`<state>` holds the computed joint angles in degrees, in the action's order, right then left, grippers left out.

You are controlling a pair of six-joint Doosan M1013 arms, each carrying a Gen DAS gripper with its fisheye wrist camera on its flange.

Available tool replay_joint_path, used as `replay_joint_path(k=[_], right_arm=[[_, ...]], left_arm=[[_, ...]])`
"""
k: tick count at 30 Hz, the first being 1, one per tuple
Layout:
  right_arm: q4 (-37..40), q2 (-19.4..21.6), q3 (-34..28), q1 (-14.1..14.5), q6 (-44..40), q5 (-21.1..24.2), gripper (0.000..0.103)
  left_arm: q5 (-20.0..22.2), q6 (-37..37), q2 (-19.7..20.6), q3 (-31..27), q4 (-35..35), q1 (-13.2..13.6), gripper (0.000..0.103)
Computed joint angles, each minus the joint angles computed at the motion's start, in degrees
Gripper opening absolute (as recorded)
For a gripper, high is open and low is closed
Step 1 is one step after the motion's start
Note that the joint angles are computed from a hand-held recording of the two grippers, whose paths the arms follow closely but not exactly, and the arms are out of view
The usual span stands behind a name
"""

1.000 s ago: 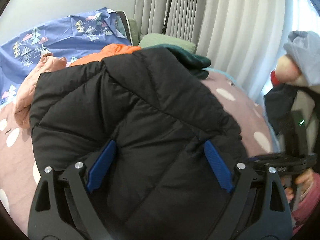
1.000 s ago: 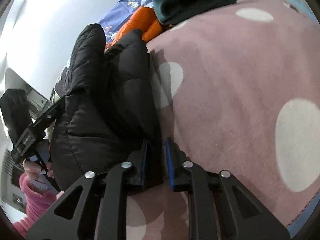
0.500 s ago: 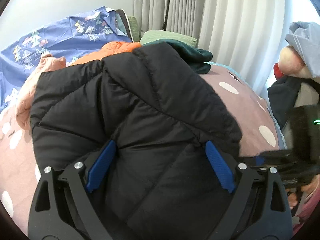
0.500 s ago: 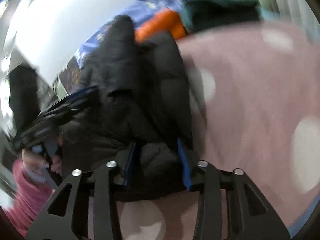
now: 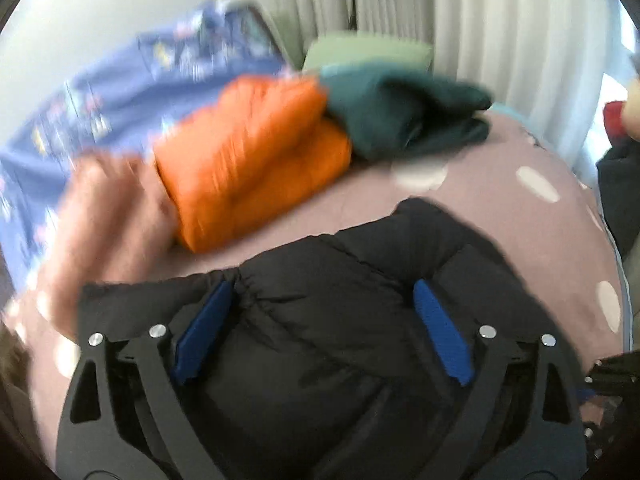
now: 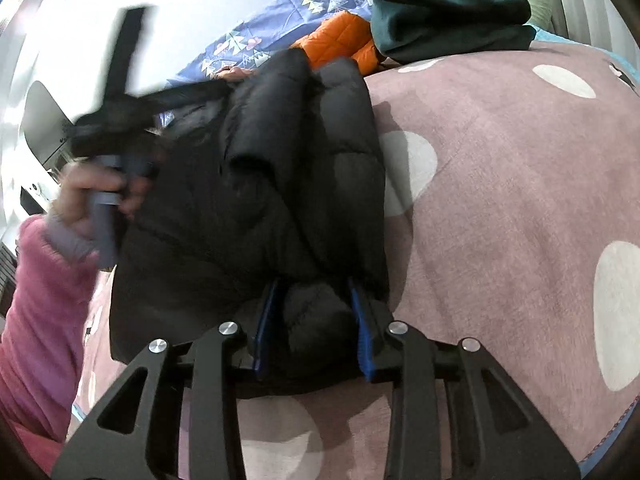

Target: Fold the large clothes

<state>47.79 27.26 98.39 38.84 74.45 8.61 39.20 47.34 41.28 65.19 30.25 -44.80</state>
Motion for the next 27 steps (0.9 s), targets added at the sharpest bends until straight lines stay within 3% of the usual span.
replay_joint_path(k=[2,9,21,27], right_arm=[[-1.64,0.21,-0.06,0.07,1.2,0.41,0.034],[-20.09,0.58,-1.27,0.77,16.51,0.83,0.035],[-21.37,0.07,-0.87,0.9,16.74,1.56,0.036],[-29.26,0.18,-1.16,1.24,24.07,1.53,0.037]], left_arm=[[-1.97,-0.75,-0.06,0.99,-1.07,0.44,0.095],[-3.39,-0.87,-0.09,2.2,-1.32,0.57,0.095],[-6.0,-0.32,-0.02,3.32,-3.2,1.0,0.096],[-6.23,-0.2,0.34,3.12,-3.83,1.1,0.096]])
